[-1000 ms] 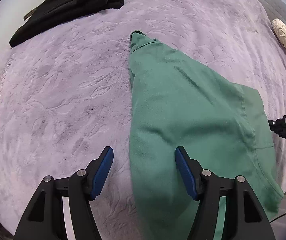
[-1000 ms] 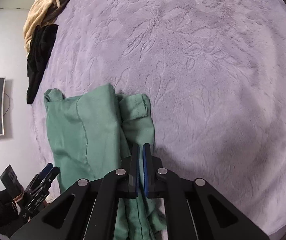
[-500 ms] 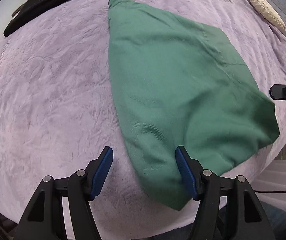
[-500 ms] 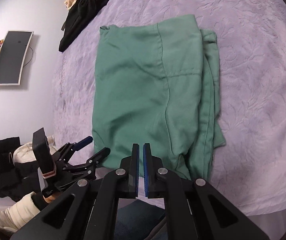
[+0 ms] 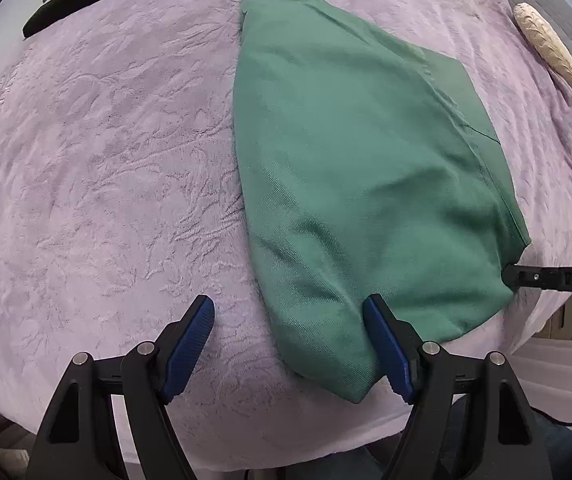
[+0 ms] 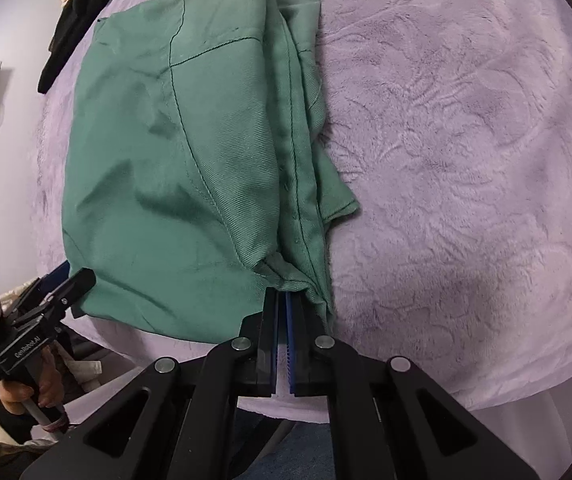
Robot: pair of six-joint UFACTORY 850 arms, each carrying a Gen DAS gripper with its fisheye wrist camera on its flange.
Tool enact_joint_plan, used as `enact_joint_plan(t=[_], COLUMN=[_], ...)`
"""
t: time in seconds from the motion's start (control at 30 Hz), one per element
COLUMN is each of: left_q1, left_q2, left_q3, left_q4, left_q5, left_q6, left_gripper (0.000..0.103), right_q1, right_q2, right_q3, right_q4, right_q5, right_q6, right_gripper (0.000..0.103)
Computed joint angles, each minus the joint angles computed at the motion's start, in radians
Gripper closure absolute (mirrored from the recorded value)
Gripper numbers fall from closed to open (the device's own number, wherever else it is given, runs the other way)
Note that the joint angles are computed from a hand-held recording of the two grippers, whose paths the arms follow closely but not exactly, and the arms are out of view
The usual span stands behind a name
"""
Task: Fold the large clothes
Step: 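Open the left tool while the right tool presses the folded edge down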
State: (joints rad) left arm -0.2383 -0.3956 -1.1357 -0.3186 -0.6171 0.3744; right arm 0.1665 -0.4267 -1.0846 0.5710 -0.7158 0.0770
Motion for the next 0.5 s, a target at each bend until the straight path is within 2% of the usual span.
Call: enact_joint_plan(t=[0.23,0.5], left_q1=[-0.022,-0.036], left_q2=[0.003,0.010], left_q3=[-0.008,-0.027], left_q4=[0.077,0.143], left_q5=[-0.006,-0.030], left_q6=[-0.093,-0.159], left_gripper=[0.025,0.025], right_q1=[-0.007,-0.017], right_q2=[-0.007,0.017], right_q3=[-0.023,-0.031], right_q4=[-0.016,-0.055], right_q5=[-0.059,-0.087], right_q6=[0.008,0.040], right_gripper=[0.099,0.099])
